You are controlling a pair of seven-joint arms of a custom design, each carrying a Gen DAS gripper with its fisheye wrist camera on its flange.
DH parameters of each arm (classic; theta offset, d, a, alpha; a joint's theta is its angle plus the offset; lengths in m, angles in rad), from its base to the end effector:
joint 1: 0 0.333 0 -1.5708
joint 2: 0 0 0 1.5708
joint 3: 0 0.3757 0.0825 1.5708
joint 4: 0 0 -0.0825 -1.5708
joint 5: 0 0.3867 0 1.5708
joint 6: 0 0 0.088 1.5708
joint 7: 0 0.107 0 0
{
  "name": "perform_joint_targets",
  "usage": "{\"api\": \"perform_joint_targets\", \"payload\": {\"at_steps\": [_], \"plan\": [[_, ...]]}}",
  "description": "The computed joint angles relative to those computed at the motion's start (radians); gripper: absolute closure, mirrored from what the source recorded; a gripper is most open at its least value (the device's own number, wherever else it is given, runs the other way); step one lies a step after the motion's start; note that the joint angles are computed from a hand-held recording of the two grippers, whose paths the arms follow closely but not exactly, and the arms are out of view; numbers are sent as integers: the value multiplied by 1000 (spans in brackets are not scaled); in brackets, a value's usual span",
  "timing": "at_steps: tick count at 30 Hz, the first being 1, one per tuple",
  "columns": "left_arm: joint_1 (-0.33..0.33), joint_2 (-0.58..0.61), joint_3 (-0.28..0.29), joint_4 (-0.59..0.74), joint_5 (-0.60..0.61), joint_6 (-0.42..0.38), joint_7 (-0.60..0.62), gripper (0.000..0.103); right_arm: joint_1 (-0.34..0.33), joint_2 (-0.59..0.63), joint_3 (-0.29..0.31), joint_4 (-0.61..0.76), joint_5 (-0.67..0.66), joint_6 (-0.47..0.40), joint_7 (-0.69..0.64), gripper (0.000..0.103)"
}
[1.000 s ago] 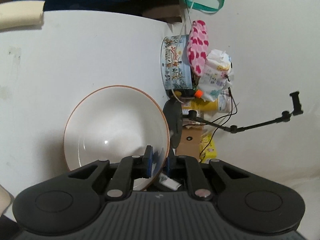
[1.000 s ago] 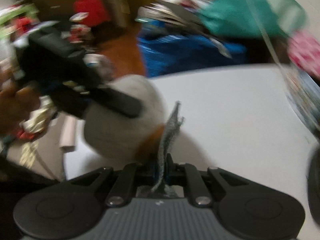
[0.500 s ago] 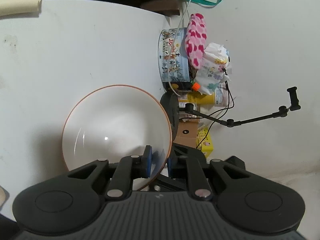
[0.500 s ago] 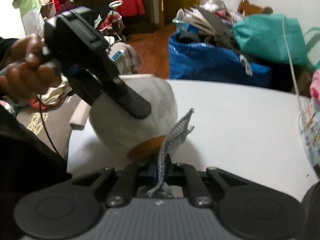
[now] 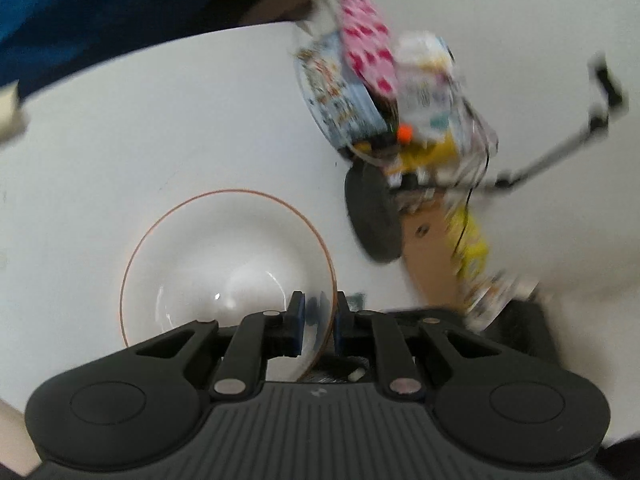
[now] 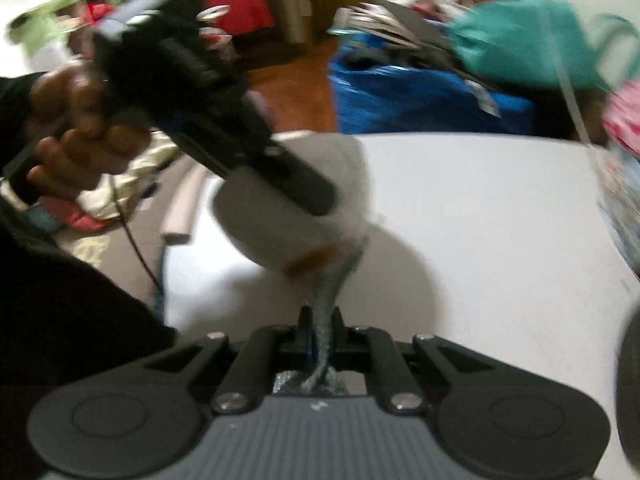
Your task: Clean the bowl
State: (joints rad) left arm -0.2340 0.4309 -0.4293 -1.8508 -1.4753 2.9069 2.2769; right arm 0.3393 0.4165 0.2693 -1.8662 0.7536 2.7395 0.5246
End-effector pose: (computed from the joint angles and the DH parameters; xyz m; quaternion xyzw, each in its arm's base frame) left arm 0.5877 -0.3396 0.3854 0.6614 -0.5921 0.4367 0.1459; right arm 0.5954 0.3554 0.3939 -0.9002 0.2792 -0.0292 0.3328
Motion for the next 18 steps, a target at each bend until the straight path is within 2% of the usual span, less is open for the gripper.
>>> {"api": "perform_joint_targets", "payload": {"at_steps": [4,7,9,10,11,12,13,14,16,18], "plan": [[-125,-7,115,-3,465,20,-234,93,41,-34,-49,-59,-49,94,116,95],[-227,-7,223,11,764,-1,-350,93,89,-50,-100,-93,-168,157,225,95],[-323,-2,327,35,1012,-44,-407,93,176,-57,-195,-121,-333,220,339,95],[-363,3,369,46,1113,-62,-429,93,239,-57,-266,-134,-430,252,402,95],[-435,12,444,63,1278,-92,-448,94,310,-55,-347,-144,-524,281,466,95],[-473,19,483,72,1373,-112,-475,94,364,-50,-411,-149,-591,304,514,95],[-500,27,512,80,1448,-128,-493,94,390,-45,-443,-151,-624,325,548,95],[-504,31,516,82,1488,-136,-500,94,414,-38,-473,-153,-654,350,578,95],[-512,39,525,84,1568,-149,-518,94,399,-30,-459,-151,-686,364,584,95],[-525,45,545,87,1645,-160,-562,94,358,-29,-413,-153,-698,371,584,95]]}}
